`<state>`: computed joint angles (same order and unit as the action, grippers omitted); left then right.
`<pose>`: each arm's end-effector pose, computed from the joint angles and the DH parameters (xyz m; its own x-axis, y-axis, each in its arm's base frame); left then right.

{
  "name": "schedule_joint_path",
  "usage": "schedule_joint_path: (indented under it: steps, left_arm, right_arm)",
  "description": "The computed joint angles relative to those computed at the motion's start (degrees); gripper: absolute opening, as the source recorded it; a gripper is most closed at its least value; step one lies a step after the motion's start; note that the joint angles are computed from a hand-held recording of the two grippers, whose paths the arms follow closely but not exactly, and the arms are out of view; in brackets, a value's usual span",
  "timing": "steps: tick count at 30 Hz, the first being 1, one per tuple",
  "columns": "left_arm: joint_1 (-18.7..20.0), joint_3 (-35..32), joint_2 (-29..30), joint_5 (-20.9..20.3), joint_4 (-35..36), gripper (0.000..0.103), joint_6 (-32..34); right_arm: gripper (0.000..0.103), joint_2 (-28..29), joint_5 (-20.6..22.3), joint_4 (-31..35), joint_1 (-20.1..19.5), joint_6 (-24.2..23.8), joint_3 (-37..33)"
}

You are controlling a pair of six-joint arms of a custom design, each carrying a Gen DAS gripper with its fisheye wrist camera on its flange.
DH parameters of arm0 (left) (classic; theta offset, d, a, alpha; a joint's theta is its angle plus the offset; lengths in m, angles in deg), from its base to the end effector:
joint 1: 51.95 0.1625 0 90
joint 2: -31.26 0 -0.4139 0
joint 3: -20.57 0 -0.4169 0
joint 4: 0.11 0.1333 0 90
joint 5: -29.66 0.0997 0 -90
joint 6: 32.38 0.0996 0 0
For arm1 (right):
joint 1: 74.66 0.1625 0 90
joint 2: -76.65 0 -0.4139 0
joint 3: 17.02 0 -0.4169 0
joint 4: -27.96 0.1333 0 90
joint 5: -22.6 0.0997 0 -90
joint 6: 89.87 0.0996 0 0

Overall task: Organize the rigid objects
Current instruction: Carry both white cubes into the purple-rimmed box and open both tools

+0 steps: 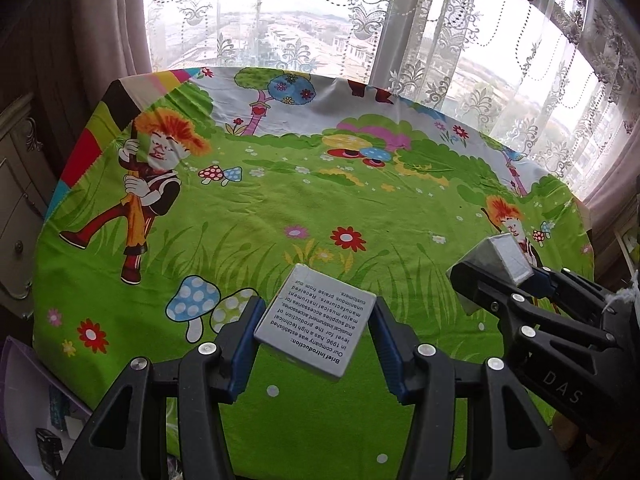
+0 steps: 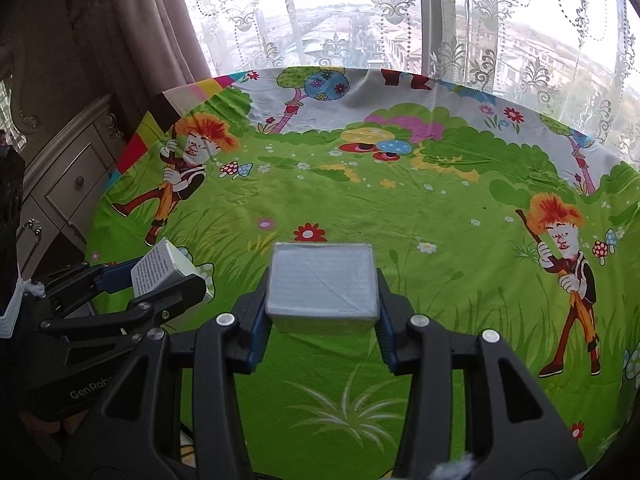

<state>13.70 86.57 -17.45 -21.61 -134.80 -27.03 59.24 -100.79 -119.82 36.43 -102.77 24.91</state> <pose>-0.1498 -0.8053 0.3265 -0.7917 0.1345 -0.5960 0.4418 0.7998 -0.4064 0.3982 -0.8145 0.0985 -0.7980 -0.1925 0.5710 -0.4915 0.7563 -0.4319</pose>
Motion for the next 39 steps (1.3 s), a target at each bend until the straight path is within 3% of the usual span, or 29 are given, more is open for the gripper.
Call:
schedule_joint_path:
  steps: [10, 22, 39]
  left_arm:
    - [-0.3, 9.5, -8.8, 1.2, -3.6, 0.054, -1.5]
    - [0.4, 20.9, -21.4, 6.9, -5.2, 0.054, -3.9]
    - [4.5, 30.7, -37.0, 16.2, -1.7, 0.054, -11.0]
  right_arm:
    - [0.048, -2.9, 0.3, -1.9, 3.6, 0.1, 7.0]
    - [0.048, -4.2, 3.7, -1.5, 8.3, 0.9, 12.9]
    - [0.049, 1.2, 10.5, 8.0, 15.0, 1.1, 9.5]
